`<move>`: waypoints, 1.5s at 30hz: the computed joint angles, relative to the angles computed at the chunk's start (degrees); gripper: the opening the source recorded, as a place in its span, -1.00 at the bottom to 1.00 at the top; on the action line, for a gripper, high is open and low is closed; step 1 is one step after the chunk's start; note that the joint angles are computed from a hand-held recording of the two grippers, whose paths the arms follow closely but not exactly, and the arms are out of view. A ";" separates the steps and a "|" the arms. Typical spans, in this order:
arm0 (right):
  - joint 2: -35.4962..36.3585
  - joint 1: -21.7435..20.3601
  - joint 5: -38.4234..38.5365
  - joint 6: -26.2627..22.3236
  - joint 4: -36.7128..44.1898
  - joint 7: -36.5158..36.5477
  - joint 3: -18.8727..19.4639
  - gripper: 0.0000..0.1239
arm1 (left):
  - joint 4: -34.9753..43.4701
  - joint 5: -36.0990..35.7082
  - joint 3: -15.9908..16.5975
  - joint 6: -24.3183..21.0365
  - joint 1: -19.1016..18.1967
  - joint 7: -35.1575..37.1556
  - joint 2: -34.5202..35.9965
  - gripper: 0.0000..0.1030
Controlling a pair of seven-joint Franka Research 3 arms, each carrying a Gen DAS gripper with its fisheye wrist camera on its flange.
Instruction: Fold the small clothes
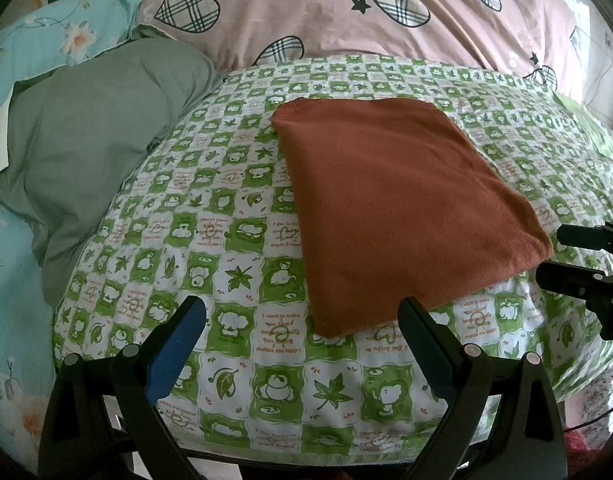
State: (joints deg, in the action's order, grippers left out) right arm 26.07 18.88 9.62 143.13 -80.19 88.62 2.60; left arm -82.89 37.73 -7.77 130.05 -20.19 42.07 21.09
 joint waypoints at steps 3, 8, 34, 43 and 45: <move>-0.06 -0.07 0.13 0.17 -0.09 -0.24 0.06 0.39 | -0.04 -0.09 -0.02 0.13 0.05 0.05 -0.03 0.88; -0.33 -0.14 0.54 1.19 -0.59 -0.25 0.13 0.39 | -0.15 -0.16 -0.04 0.59 0.08 -0.01 -0.16 0.88; -1.23 -0.07 0.55 1.88 -1.64 0.59 0.14 0.39 | -0.45 0.44 -0.14 1.14 -0.08 -0.55 -0.76 0.88; -1.22 -0.15 0.74 1.90 -1.61 0.37 0.15 0.39 | 0.17 0.24 -0.13 0.97 -0.19 -0.21 -0.42 0.88; -1.29 -0.16 0.80 1.88 -1.65 0.38 0.17 0.39 | 0.34 0.33 -0.10 0.94 -0.26 -0.18 -0.32 0.88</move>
State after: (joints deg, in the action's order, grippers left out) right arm 24.78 18.71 10.42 145.01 -81.84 89.00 2.77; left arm -82.55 38.06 -7.88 130.99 -20.45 41.89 20.77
